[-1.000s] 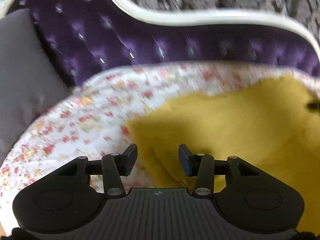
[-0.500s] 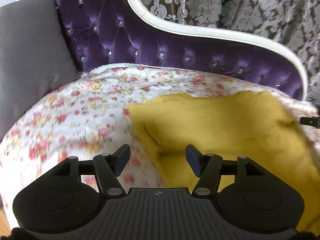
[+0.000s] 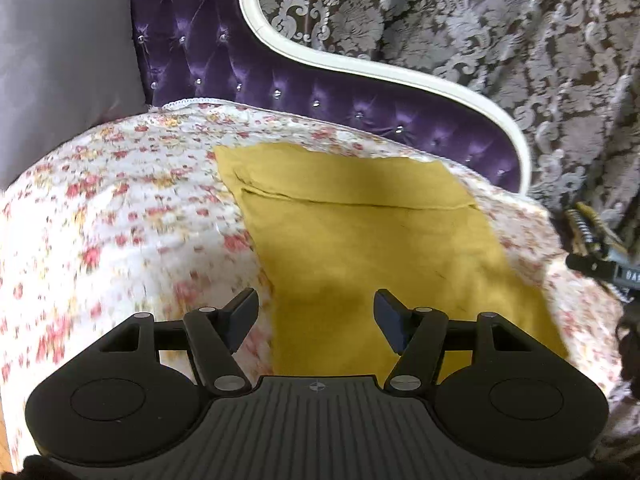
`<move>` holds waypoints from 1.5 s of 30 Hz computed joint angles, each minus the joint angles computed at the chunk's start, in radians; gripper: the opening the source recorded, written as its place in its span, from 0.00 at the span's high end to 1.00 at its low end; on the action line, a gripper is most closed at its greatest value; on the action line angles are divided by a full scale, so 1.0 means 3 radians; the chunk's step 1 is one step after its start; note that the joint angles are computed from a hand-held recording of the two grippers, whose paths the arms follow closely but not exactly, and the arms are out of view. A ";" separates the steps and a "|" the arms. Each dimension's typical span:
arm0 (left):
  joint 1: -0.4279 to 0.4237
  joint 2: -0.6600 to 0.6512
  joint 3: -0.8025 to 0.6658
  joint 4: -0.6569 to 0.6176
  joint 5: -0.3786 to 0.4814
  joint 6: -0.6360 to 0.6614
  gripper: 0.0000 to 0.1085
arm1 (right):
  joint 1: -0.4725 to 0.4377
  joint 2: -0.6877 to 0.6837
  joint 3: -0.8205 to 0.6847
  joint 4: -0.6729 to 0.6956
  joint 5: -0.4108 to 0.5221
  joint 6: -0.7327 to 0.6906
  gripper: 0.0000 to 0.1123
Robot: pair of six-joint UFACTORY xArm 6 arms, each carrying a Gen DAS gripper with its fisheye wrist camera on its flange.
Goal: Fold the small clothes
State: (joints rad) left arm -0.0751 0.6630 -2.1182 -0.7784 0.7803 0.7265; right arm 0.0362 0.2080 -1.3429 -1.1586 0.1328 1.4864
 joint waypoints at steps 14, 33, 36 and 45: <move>0.0026 -0.0747 0.1302 -0.0217 -0.0158 0.0229 0.42 | 0.0036 -0.0595 0.0875 -0.0649 0.0006 0.1144 0.09; -0.0109 -0.0756 0.1464 -0.0060 -0.0444 0.0263 0.42 | -0.0307 -0.0096 0.0618 -0.1114 -0.0327 0.1621 0.41; -0.0122 -0.0760 0.1474 -0.0011 -0.0474 0.0264 0.41 | -0.0327 -0.0129 0.0716 -0.0713 -0.0379 0.1210 0.66; -0.0142 -0.0858 0.1609 0.0070 -0.0522 0.0225 0.41 | -0.0417 -0.0089 0.0668 -0.1118 -0.0742 0.1672 0.88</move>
State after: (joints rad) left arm -0.1178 0.4057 -1.6354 -0.7573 0.6238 0.7940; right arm -0.0890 0.1814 -1.1425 -1.4939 -0.0899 1.9878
